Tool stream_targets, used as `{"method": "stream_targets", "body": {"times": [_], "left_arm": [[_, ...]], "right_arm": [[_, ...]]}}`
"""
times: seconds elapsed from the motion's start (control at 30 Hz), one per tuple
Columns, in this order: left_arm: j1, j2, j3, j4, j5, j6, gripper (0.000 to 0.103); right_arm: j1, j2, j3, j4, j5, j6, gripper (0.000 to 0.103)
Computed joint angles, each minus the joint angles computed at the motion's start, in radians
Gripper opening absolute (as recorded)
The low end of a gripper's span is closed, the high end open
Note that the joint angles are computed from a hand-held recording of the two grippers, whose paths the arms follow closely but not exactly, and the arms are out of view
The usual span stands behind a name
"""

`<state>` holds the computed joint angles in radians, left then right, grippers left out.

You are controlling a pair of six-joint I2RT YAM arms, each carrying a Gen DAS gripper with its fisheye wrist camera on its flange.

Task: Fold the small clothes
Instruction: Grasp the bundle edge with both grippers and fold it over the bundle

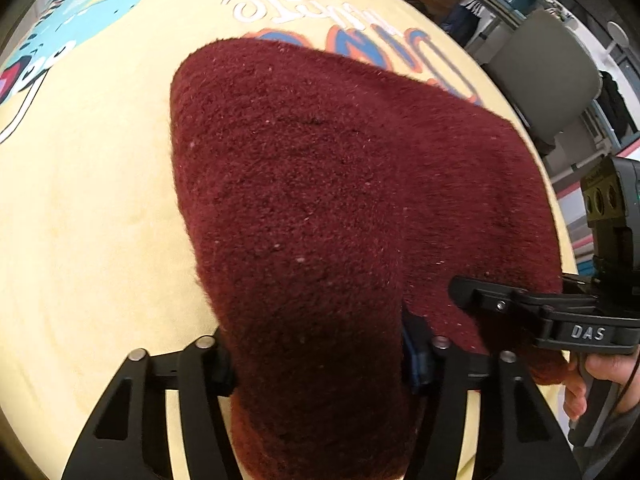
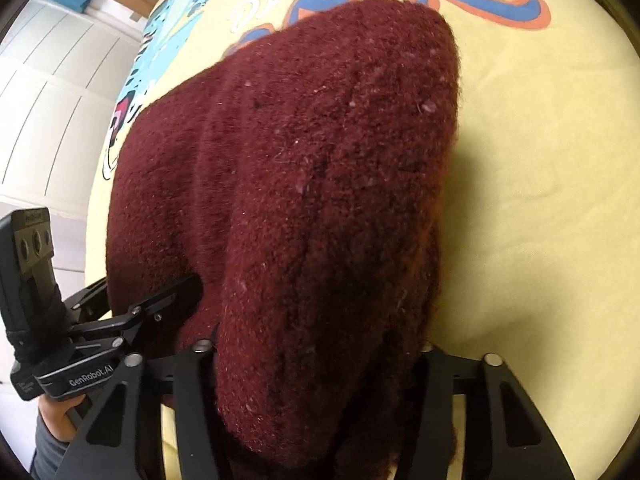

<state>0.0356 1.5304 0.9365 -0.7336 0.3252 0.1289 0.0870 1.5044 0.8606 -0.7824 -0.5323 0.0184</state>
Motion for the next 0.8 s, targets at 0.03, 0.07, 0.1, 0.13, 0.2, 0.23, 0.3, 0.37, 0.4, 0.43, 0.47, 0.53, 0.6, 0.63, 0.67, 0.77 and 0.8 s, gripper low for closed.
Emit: {"method": "stream_targets", "body": {"times": [0.03,0.07,0.1,0.13,0.2,0.23,0.3,0.37,0.4,0.43,0.47,0.53,0.6,0.63,0.67,0.77,0.8], "left_arm": [[0.007,-0.008,0.014,-0.021,0.013,0.009,0.049],[0.015,-0.023,0.031,-0.048,0.031,0.023,0.048],[0.024,-0.04,0.042,-0.071,0.042,0.042,0.047],[0.032,-0.059,0.062,-0.101,0.056,0.064,0.047],[0.05,-0.075,0.1,-0.143,0.078,0.096,0.046],[0.059,-0.09,0.11,-0.158,0.087,0.109,0.046],[0.103,-0.11,0.158,-0.222,0.112,0.163,0.046],[0.166,-0.128,0.197,-0.282,0.133,0.229,0.047],[0.192,-0.133,0.212,-0.302,0.14,0.254,0.047],[0.23,-0.144,0.223,-0.332,0.15,0.289,0.047],[0.281,-0.147,0.24,-0.362,0.159,0.333,0.047],[0.337,-0.153,0.256,-0.393,0.17,0.372,0.047],[0.42,-0.147,0.26,-0.421,0.179,0.438,0.047],[0.46,-0.174,0.23,-0.434,0.182,0.471,0.047],[0.502,-0.175,0.227,-0.451,0.184,0.5,0.047],[0.61,-0.158,0.229,-0.483,0.185,0.587,0.047],[0.631,-0.149,0.227,-0.482,0.182,0.606,0.047]], "right_arm": [[0.001,-0.014,0.004,-0.006,0.0,0.008,0.047],[0.007,-0.026,0.01,-0.009,0.001,0.021,0.047],[0.004,-0.044,0.014,-0.019,-0.002,0.023,0.045],[-0.002,-0.066,0.018,-0.037,-0.009,0.017,0.044],[-0.013,-0.11,0.031,-0.07,-0.023,0.015,0.044],[-0.012,-0.139,0.043,-0.09,-0.035,0.025,0.043],[-0.004,-0.182,0.063,-0.118,-0.049,0.042,0.043],[0.025,-0.226,0.094,-0.148,-0.045,0.063,0.043],[0.06,-0.241,0.116,-0.153,-0.035,0.091,0.043],[0.091,-0.249,0.132,-0.152,-0.024,0.116,0.043],[0.134,-0.256,0.15,-0.147,-0.007,0.148,0.043],[0.213,-0.256,0.177,-0.135,0.026,0.204,0.043],[0.321,-0.238,0.205,-0.103,0.069,0.281,0.043],[0.352,-0.231,0.209,-0.09,0.079,0.306,0.043],[0.4,-0.223,0.209,-0.069,0.097,0.342,0.043],[0.507,-0.178,0.214,-0.014,0.138,0.419,0.044],[0.542,-0.157,0.214,0.006,0.154,0.441,0.044]]}}
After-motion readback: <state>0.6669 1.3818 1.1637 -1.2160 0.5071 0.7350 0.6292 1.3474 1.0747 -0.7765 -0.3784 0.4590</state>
